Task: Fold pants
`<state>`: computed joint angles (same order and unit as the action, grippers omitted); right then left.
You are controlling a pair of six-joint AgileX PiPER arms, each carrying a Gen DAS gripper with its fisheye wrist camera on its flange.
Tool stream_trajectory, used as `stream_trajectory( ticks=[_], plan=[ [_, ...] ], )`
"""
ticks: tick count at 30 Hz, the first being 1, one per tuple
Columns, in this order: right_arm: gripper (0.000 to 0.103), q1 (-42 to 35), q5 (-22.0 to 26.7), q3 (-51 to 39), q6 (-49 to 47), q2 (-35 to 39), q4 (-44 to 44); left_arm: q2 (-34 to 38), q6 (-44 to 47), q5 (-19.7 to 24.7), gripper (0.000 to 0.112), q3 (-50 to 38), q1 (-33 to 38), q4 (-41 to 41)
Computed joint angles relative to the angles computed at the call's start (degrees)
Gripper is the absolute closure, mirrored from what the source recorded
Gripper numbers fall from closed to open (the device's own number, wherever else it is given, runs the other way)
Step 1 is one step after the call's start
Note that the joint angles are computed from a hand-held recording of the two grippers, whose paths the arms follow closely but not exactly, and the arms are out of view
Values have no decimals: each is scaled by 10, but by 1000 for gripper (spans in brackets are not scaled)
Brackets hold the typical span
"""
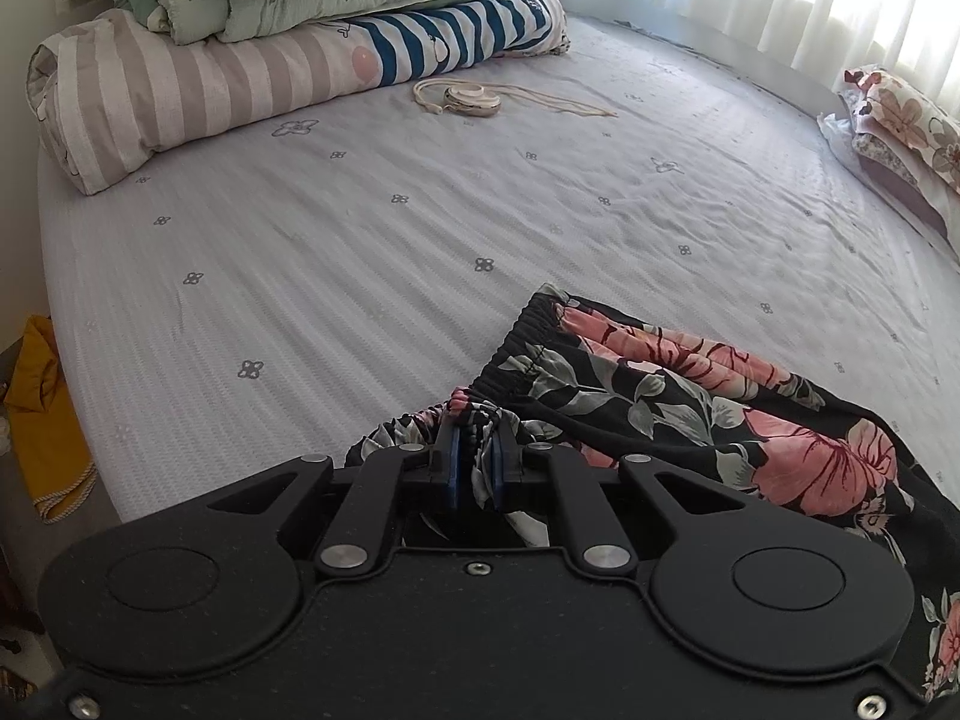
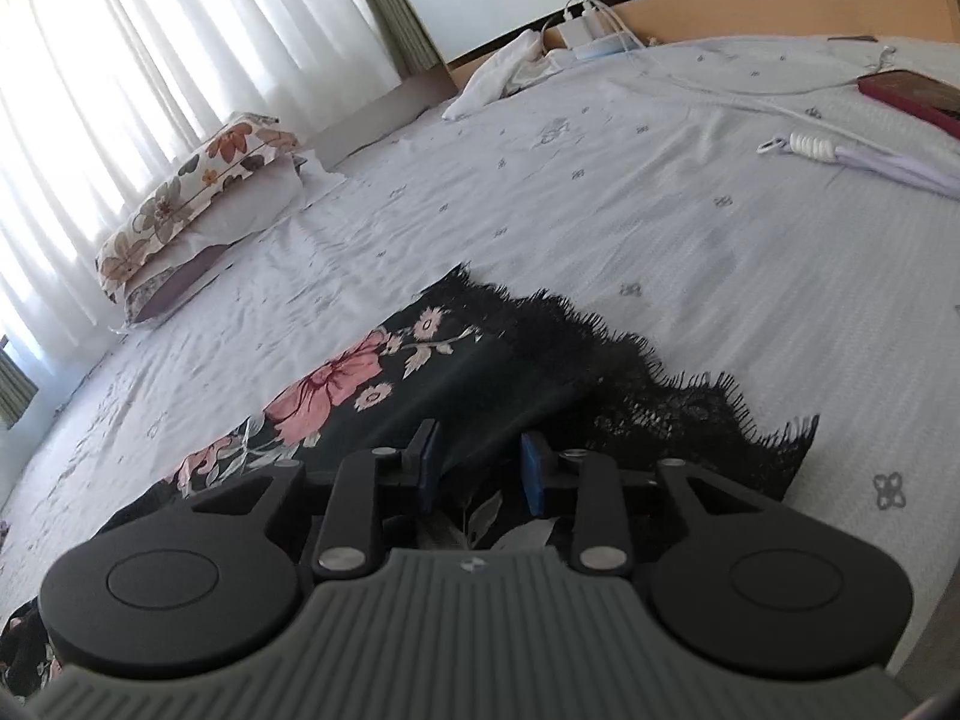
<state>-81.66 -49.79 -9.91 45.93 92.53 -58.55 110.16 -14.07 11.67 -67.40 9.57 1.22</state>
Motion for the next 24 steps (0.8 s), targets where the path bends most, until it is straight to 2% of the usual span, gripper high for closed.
stream_trajectory(
  ticks=[5,7,11,12,13,14,15,17,20,22,24],
  plan=[
    [63,-40,-55,-19,72,53,-66,13,-15,6,102,-12,-1,7],
    [55,-8,-39,-27,68,59,-25,16,-26,6,102,-15,-2,22],
    [53,68,19,-67,105,56,19,19,-47,7,102,-18,-4,36],
    [59,78,28,-74,119,56,27,20,-51,7,102,-18,-5,39],
    [82,94,47,-77,131,49,47,19,-52,7,102,-17,-5,39],
    [100,113,76,-77,136,36,75,19,-50,6,102,-17,-5,38],
    [100,125,91,-74,128,28,100,17,-47,5,102,-15,-5,36],
    [101,131,88,-51,75,9,138,8,-40,-5,103,-7,-2,33],
    [101,155,100,-4,-38,-54,227,-8,54,-3,103,-2,10,-60],
    [101,124,99,19,-34,-100,194,-21,135,3,103,3,20,-143],
    [101,65,107,33,14,-160,107,-36,228,15,103,11,33,-239]
  ],
)
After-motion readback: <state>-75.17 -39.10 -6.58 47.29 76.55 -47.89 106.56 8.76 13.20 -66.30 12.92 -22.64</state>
